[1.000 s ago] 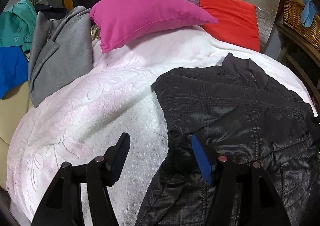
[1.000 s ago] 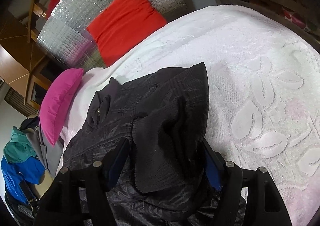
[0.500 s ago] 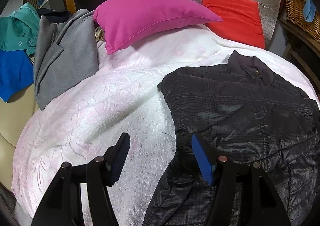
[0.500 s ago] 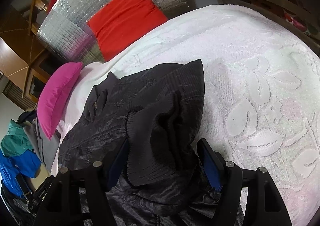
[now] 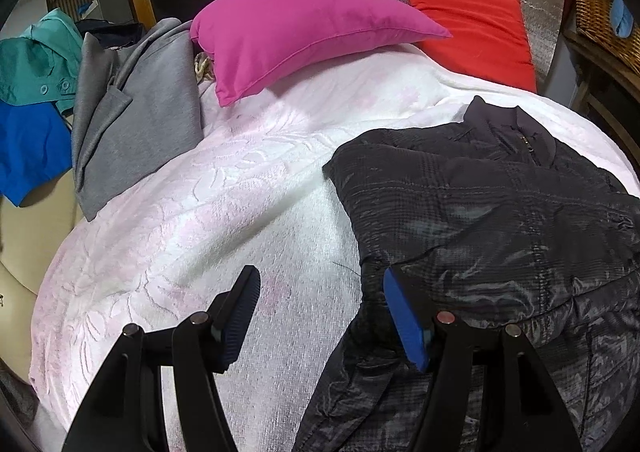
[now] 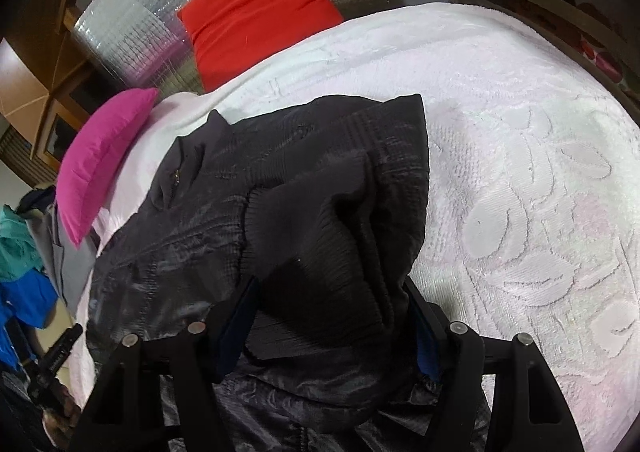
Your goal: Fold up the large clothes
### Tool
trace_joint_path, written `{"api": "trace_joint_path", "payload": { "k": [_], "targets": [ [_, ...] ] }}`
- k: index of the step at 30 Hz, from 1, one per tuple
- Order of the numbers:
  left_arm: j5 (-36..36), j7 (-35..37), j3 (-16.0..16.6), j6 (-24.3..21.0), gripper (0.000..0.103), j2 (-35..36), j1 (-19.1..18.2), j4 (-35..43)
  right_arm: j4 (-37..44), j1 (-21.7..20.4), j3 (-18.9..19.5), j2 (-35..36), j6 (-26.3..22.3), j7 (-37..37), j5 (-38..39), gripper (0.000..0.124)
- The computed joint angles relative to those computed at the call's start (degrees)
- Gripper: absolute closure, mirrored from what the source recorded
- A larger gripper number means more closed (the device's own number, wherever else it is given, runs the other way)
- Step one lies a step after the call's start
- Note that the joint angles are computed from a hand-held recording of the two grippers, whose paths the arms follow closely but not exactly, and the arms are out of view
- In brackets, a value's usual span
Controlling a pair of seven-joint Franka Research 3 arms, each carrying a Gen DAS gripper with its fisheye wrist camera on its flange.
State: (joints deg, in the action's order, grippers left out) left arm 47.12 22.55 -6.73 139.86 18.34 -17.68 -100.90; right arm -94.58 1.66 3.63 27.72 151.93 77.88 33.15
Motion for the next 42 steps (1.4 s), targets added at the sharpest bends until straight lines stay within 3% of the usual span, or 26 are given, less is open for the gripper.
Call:
{"api": "trace_joint_path", "payload": {
  "k": [9,13,17,23,26,30,31,32,33,37,40,42],
  "targets": [
    [-0.3,0.3,0.1,-0.5,0.038,0.1,0.1,0.1,-1.5,0.7,-0.5,-0.5,2.3,0.1,-1.3,0.073],
    [-0.5,-2.0,0.5,2.5,0.037,-1.6,1.1,-2.1,-2.7,1.2,-0.7,-1.2,3.9,-0.1,-2.5,0.075],
    [-0.8,-2.9,0.4,3.2,0.028,-1.9,2.0,-2.8,-2.5,0.4,0.2,-1.1,3.7,-1.1,-1.3,0.075],
    [-15.7,9.9,-3.0,8.8,0.028,1.4,6.2,-1.9,-1.8,-1.2,1.2,-0.7,1.5,-3.1,1.9,0.069],
    [-22.6,14.4,-4.0,13.4,0.028,2.2,7.7,-2.8,-0.8,-2.3,1.5,-0.2,-0.8,-3.9,4.0,0.052],
    [-30.5,19.1,-5.5,19.4,0.029,2.5,9.1,-4.4,-0.9,-2.5,1.9,0.1,-0.4,-5.4,6.1,0.053],
    [-31.5,19.8,-5.5,20.3,0.032,2.9,9.0,-4.4,-1.1,-2.5,2.0,0.0,0.0,-6.1,6.5,0.057],
    [-32.1,20.6,-5.5,20.4,0.049,3.3,8.7,-3.8,-1.6,-2.3,2.0,-0.2,1.0,-6.7,6.7,0.068],
    [-32.8,21.8,-5.8,19.9,0.057,4.0,8.5,-3.0,-2.1,-1.4,1.4,-0.4,2.2,-6.3,5.8,0.069],
    [-27.3,17.8,-1.5,18.5,0.069,3.9,3.8,-1.6,-4.3,-0.1,1.4,-1.9,7.5,-7.5,4.7,0.090],
    [-24.6,16.0,-0.5,19.6,0.074,2.9,2.9,-2.4,-6.6,-2.3,5.3,-4.1,13.5,-14.0,10.4,0.092],
    [-24.2,16.2,-0.7,18.4,0.074,3.0,3.0,-2.0,-6.5,-2.2,5.4,-4.2,14.3,-15.1,11.7,0.092]
  ]
}}
